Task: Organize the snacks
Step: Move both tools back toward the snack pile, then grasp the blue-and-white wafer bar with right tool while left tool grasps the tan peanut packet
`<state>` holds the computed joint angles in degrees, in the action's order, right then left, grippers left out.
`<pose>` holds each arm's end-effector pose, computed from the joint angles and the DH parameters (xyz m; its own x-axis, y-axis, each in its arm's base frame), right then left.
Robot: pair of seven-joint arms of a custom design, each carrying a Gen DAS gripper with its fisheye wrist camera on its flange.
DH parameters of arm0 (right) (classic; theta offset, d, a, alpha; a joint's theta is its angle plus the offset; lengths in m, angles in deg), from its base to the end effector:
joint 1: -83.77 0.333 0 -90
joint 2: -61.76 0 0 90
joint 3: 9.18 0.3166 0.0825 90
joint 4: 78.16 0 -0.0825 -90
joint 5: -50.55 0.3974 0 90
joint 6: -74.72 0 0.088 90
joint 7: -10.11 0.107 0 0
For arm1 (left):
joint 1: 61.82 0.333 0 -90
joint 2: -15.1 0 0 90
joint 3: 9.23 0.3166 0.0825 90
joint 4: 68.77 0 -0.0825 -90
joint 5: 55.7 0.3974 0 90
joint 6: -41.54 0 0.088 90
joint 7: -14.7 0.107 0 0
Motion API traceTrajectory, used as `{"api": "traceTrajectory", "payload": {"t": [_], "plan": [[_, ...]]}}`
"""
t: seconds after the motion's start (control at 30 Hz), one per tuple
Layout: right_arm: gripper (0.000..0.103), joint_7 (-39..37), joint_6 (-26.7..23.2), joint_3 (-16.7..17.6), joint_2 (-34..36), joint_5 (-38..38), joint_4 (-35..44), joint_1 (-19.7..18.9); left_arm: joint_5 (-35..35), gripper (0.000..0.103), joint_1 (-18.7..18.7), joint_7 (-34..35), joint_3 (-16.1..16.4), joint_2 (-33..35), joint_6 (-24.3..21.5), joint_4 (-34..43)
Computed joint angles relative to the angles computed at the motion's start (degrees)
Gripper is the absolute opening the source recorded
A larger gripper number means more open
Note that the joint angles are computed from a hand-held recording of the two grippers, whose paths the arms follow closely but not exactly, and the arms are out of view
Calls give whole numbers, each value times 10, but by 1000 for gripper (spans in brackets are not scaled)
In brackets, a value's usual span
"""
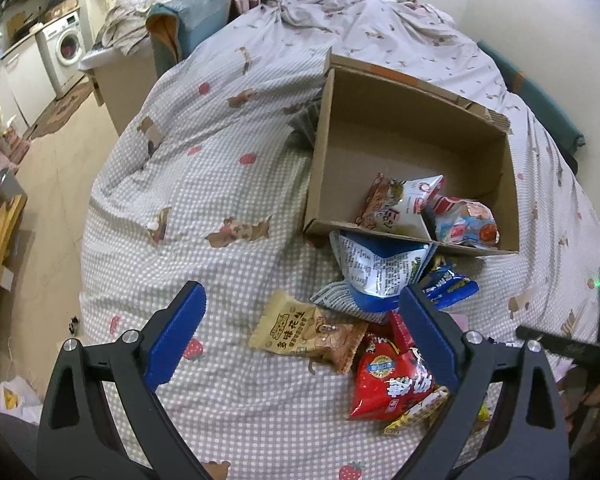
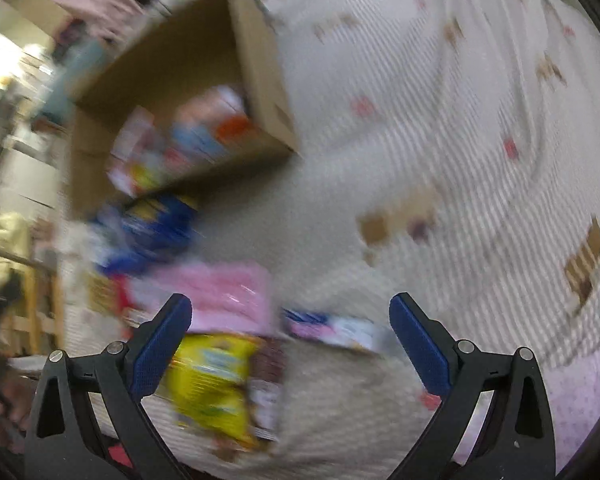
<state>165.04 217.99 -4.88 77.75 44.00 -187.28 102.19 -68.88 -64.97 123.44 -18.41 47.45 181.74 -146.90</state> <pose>0.6059 0.2514 0.3798 -0.5752 -0.7789 -0.2499 -0.7573 0.6225 -0.1973 0.7570 -0.1362 0.4493 -0.3818 -0.9149 0.1313 -0.8039 0.2586 -0.5357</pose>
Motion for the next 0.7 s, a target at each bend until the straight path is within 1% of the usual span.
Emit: {"api": "traceTrajectory", "payload": {"t": [0.03,0.1,0.17,0.2,0.23,0.27,0.37,0.43,0.47,0.5,0.57,0.6,0.67,0.7], "plan": [[101,0,-23,1,6,9,7,-2,0,96,-1,-6,1,3,-7,6],[101,-4,-46,2,17,19,16,-5,-5,96,3,-8,-1,7,-18,14],[101,-11,-43,6,26,37,20,-10,-9,96,5,-8,-4,10,-27,19],[101,-19,-29,11,32,60,20,-17,-11,96,5,-7,-5,10,-27,19],[101,-23,-25,14,38,73,24,-21,-10,96,4,-6,-5,9,-26,18],[101,-24,-33,14,47,79,34,-21,-10,96,4,-5,-4,8,-25,17],[101,-26,-90,7,85,58,94,-10,-8,96,2,-5,-3,8,-20,15],[101,-24,-138,-1,113,30,139,4,-3,96,-1,-8,0,9,-17,16],[100,-28,-154,-2,122,23,154,6,1,96,-3,-12,3,10,-15,17],[97,-36,-176,-2,135,16,175,9,5,96,-4,-14,5,13,-16,20],[81,-46,-215,-5,149,-2,203,19,14,96,-7,-26,10,19,-21,28],[78,-49,-225,-7,151,-13,209,24,17,96,-8,-30,11,21,-24,32],[71,-53,-223,-8,147,-19,206,27,22,96,-8,-40,13,28,-32,41],[69,-45,-217,-7,141,-22,197,33,24,96,-8,-43,14,30,-34,44]]}}
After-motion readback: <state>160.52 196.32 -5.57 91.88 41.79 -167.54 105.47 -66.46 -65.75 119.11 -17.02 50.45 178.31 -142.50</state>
